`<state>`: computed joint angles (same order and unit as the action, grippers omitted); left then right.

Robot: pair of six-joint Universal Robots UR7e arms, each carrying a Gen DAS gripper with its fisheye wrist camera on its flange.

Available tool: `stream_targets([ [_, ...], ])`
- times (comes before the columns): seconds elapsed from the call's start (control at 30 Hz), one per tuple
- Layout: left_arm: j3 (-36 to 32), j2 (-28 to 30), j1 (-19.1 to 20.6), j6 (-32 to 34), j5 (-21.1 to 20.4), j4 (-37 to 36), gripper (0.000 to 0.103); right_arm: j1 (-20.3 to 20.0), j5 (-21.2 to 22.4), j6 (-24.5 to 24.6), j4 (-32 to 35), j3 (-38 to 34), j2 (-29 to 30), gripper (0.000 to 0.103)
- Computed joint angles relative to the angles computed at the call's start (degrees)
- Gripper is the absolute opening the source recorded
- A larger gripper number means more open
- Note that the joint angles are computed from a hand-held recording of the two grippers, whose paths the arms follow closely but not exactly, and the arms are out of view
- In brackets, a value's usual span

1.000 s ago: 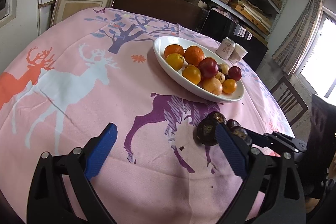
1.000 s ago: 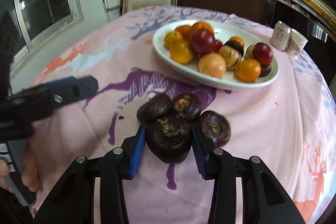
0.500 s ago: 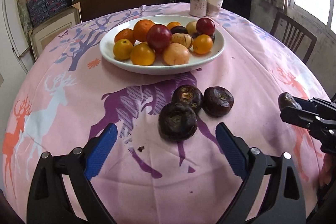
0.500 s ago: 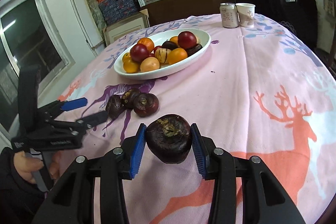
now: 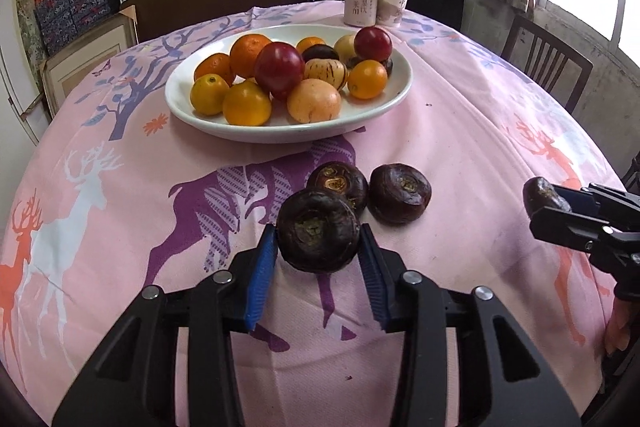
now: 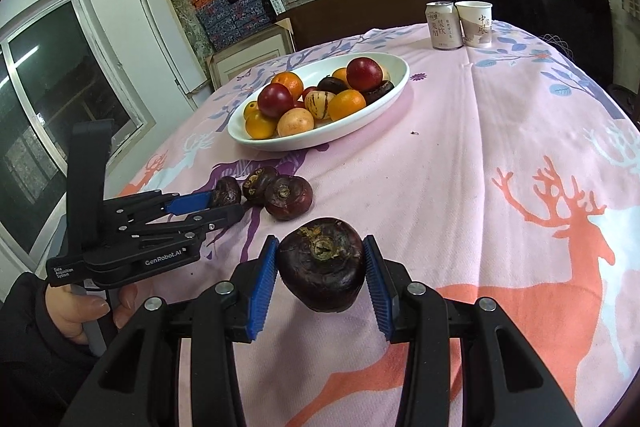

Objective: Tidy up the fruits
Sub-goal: 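Carry both dark brown fruits onto the white plate and open both tools, then grasp the last dark brown fruit with the right tool while the left tool grasps another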

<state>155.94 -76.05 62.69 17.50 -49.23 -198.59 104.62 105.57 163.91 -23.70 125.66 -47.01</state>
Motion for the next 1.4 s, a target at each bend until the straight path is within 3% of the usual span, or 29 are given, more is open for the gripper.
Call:
stream_targets([
  [0.27,3.55,-10.49,-2.28,-1.66,-1.20,4.92,0.040,1.03,1.24,-0.03,1.24,-0.47,0.29,0.043],
  [0.47,-3.40,-15.37,-1.05,-0.22,-3.22,14.08,0.040,6.72,4.82,-2.55,8.42,-6.84,-1.39,0.043],
  [0.6,-12.90,-9.44,1.69,1.05,-6.19,15.65,0.040,8.51,5.38,-6.20,12.64,-16.14,-0.15,0.043],
  [0.7,-21.12,-2.85,4.81,0.18,-7.97,16.47,0.040,7.23,5.18,-7.75,15.63,-23.66,3.52,0.043],
  [0.87,-31.33,6.14,7.14,0.24,-5.92,18.14,0.040,4.57,6.06,-6.87,19.69,-35.02,10.55,0.043],
  [0.9,-32.44,7.05,7.29,0.25,-5.58,18.41,0.045,4.37,5.73,-6.94,19.72,-35.74,11.06,0.045],
  [0.93,-33.29,7.66,7.39,0.11,-5.26,18.47,0.061,4.19,5.36,-7.04,20.42,-36.91,11.72,0.050],
  [0.97,-33.71,7.88,7.45,-0.32,-5.09,18.23,0.067,4.41,6.08,-7.25,20.71,-37.89,12.30,0.056],
  [1.0,-33.61,7.75,7.49,-0.73,-5.26,17.05,0.072,4.88,7.13,-7.98,18.91,-37.47,12.11,0.065],
  [1.03,-33.12,7.12,7.67,-1.16,-6.11,16.27,0.073,5.04,6.95,-8.26,18.02,-36.82,11.64,0.066],
  [1.17,-28.96,1.98,8.03,-3.84,-8.73,15.41,0.074,5.35,5.90,-6.54,16.27,-32.09,7.99,0.066],
  [1.3,-21.23,-4.86,7.67,-5.98,-10.15,13.36,0.086,6.39,7.22,-6.70,14.02,-25.49,4.62,0.069],
  [1.4,-15.22,-10.24,7.99,-7.60,-12.16,15.95,0.088,7.01,8.46,-6.98,12.89,-20.53,3.42,0.071],
])
